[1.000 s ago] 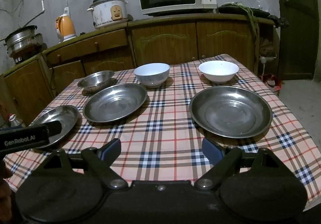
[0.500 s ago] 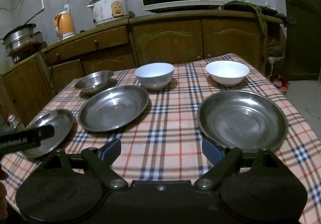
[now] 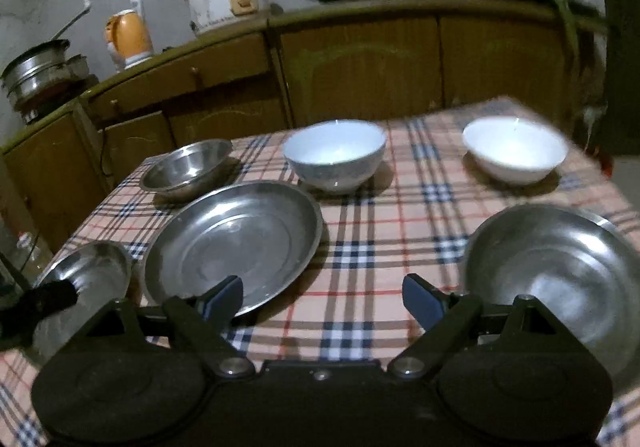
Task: Organize plates and bowls
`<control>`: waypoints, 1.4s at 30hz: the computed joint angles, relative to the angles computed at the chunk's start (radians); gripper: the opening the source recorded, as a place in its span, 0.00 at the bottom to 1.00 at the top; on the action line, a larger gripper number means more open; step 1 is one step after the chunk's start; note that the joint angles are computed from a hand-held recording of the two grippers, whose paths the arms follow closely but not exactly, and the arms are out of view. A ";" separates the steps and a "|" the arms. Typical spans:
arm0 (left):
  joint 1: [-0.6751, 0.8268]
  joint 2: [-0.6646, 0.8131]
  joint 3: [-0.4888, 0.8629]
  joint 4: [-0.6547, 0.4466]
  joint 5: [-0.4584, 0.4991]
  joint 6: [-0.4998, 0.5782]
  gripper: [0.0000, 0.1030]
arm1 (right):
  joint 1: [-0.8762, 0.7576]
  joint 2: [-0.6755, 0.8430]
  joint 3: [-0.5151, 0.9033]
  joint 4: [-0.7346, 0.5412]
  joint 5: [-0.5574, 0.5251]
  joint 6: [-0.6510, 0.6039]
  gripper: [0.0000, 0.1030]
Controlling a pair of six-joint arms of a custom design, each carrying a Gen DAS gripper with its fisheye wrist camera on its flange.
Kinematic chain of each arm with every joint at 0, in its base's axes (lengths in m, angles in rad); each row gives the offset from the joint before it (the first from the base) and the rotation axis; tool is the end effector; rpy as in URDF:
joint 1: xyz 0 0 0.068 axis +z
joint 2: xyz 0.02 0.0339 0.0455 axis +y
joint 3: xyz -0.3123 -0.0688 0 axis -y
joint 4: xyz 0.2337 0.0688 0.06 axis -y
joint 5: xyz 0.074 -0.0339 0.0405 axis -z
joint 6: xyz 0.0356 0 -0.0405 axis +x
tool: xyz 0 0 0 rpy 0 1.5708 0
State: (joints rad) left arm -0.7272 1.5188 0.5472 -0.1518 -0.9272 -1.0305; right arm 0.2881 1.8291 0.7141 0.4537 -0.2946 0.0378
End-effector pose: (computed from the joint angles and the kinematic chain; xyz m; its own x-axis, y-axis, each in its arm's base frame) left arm 0.1880 -0.1292 0.1803 -0.4668 -0.2734 -0.8410 -0.5054 0.8629 0.0000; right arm 0.3248 0.1070 0.1656 -0.6070 -0.1422 -0.7819 -0.4690 0.8584 0.2080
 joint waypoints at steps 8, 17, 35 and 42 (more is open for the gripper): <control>0.086 0.011 -0.035 0.081 0.052 0.059 1.00 | 0.040 0.218 0.249 -0.096 -0.015 0.081 0.88; 0.151 0.045 -0.050 0.178 0.091 0.138 1.00 | 0.081 0.327 0.378 -0.166 0.002 0.085 0.17; 0.137 0.282 0.027 0.371 0.304 0.204 0.85 | -0.256 0.073 -0.008 -0.101 -0.178 -0.258 0.15; 0.121 0.311 0.037 0.434 0.409 0.258 0.24 | -0.308 -0.020 -0.130 -0.054 -0.196 -0.280 0.17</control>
State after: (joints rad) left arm -0.6060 1.8301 0.5844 0.2821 -0.5180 -0.7725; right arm -0.0197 1.8094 0.5839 0.3993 -0.4906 -0.2426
